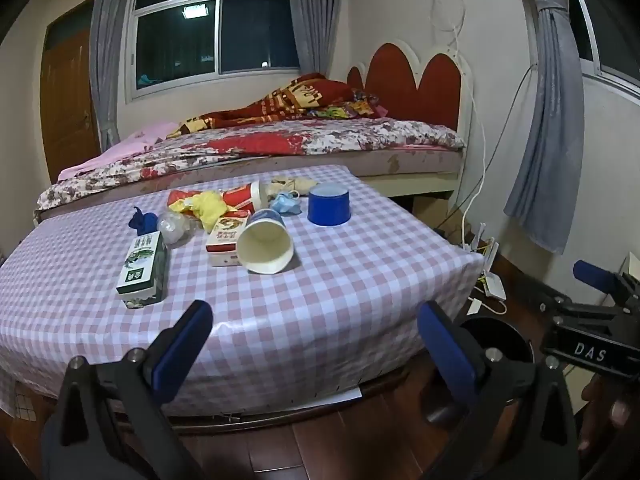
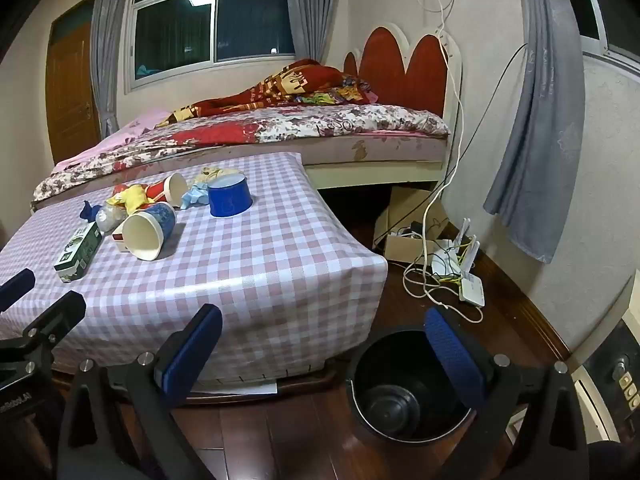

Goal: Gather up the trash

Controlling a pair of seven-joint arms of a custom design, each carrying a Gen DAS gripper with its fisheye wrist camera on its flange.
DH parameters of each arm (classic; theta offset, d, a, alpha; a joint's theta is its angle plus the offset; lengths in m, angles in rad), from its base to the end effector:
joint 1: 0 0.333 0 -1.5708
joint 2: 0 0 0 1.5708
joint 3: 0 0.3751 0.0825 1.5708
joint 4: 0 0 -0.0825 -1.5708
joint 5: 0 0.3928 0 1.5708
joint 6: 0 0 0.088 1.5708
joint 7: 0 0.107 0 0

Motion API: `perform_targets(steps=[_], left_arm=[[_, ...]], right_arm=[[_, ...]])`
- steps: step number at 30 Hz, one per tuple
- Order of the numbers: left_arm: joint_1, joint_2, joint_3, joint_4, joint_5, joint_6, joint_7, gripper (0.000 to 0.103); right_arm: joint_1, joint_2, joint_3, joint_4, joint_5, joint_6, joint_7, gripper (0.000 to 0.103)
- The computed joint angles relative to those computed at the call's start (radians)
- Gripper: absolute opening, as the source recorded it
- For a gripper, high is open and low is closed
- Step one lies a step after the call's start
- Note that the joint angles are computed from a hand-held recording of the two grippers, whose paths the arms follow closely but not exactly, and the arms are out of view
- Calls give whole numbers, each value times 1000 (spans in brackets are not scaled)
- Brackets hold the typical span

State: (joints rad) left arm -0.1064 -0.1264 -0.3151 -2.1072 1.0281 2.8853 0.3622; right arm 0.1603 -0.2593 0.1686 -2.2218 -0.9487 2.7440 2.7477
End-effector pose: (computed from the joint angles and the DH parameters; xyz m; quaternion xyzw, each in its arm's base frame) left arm 0.4839 -0.2817 0.6063 -0.5740 0.6492 -0.3801 0.3234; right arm 0.4701 0.2042 0.6103 -0.5952 0.6483 -0.3524 0.3181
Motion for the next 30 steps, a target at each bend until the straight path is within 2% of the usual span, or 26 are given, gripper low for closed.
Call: perform_targets(steps=[11,17,30], left_arm=[[-5,-4,4,-1,-28,-16,30,102],[10,-9,5,-12,-12,8,8,102],[20,-9,-4,-13,-1,8,-4,102]], right_arm=[[1,6,-2,3,0,3,1,102],[2,7,4,6,-4,-2,7,102],[8,11,1,10,-13,-7,15,102]])
